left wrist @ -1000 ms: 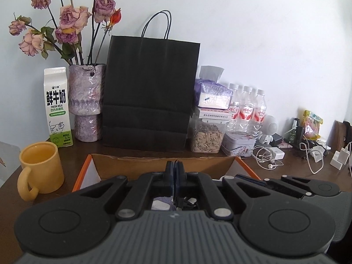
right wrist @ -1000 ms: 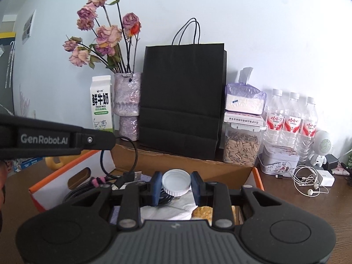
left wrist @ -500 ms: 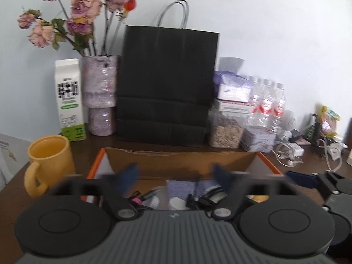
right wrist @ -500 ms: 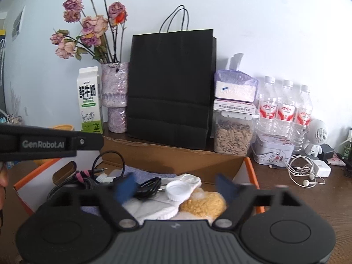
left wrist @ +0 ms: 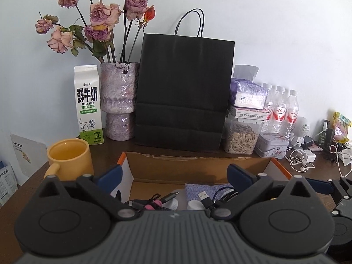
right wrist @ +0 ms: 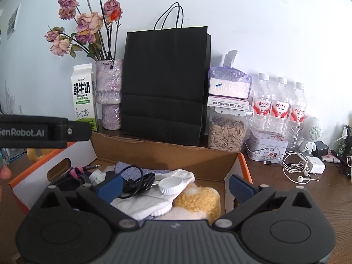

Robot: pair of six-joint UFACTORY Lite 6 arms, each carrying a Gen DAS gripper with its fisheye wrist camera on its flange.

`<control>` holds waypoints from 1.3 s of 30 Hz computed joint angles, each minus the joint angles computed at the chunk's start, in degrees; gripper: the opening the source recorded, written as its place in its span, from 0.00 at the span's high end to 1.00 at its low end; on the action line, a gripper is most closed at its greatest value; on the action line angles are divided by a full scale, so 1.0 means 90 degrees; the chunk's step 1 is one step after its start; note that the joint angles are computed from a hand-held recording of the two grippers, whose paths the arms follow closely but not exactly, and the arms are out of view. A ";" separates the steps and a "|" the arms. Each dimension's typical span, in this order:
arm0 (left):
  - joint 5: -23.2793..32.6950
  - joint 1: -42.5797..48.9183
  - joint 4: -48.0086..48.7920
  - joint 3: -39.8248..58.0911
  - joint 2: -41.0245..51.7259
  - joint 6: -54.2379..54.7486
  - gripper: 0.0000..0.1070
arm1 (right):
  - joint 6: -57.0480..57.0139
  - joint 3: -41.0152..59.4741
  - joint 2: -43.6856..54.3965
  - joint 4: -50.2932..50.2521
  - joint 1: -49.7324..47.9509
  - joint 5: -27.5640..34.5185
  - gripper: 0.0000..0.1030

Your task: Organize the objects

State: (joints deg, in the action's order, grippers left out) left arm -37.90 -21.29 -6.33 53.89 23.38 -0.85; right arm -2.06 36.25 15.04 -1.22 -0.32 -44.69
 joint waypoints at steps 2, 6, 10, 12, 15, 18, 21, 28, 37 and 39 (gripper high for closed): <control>-0.0040 0.0045 0.0052 -0.0202 -0.0166 -0.0004 0.04 | -0.0027 -0.0130 -0.0120 0.0013 0.0044 -0.0036 0.00; -0.0144 0.0199 0.0229 -0.0774 -0.0613 -0.0060 0.04 | -0.0104 -0.0597 -0.0577 0.0073 0.0180 -0.0114 0.00; -0.0344 0.0431 0.0508 -0.1520 -0.1117 -0.0067 0.04 | -0.0097 -0.1272 -0.1195 0.0062 0.0304 -0.0223 0.00; -0.0401 0.0572 0.0699 -0.1867 -0.1311 -0.0038 0.04 | -0.0113 -0.1614 -0.1528 0.0081 0.0381 -0.0226 0.00; -0.0508 0.0791 0.0902 -0.2394 -0.1557 0.0105 0.04 | -0.0201 -0.2093 -0.2008 0.0193 0.0548 -0.0209 0.00; -0.0622 0.1094 0.1240 -0.2891 -0.1736 0.0146 0.04 | -0.0330 -0.2566 -0.2469 0.0381 0.0776 -0.0174 0.00; -0.0713 0.1342 0.1395 -0.3256 -0.1740 0.0237 0.04 | -0.0505 -0.2993 -0.2854 0.0693 0.1080 -0.0150 0.00; -0.0841 0.1572 0.1864 -0.3728 -0.1217 0.0344 0.25 | -0.0795 -0.3643 -0.3266 0.1420 0.1774 -0.0197 0.00; -0.0691 0.1598 0.2376 -0.3752 -0.1081 0.0032 0.97 | -0.0952 -0.3882 -0.3229 0.2114 0.2407 -0.0239 0.00; -0.0786 0.1689 0.2470 -0.3853 -0.1179 -0.0057 0.97 | -0.0934 -0.3829 -0.3065 0.2161 0.2505 -0.0277 0.00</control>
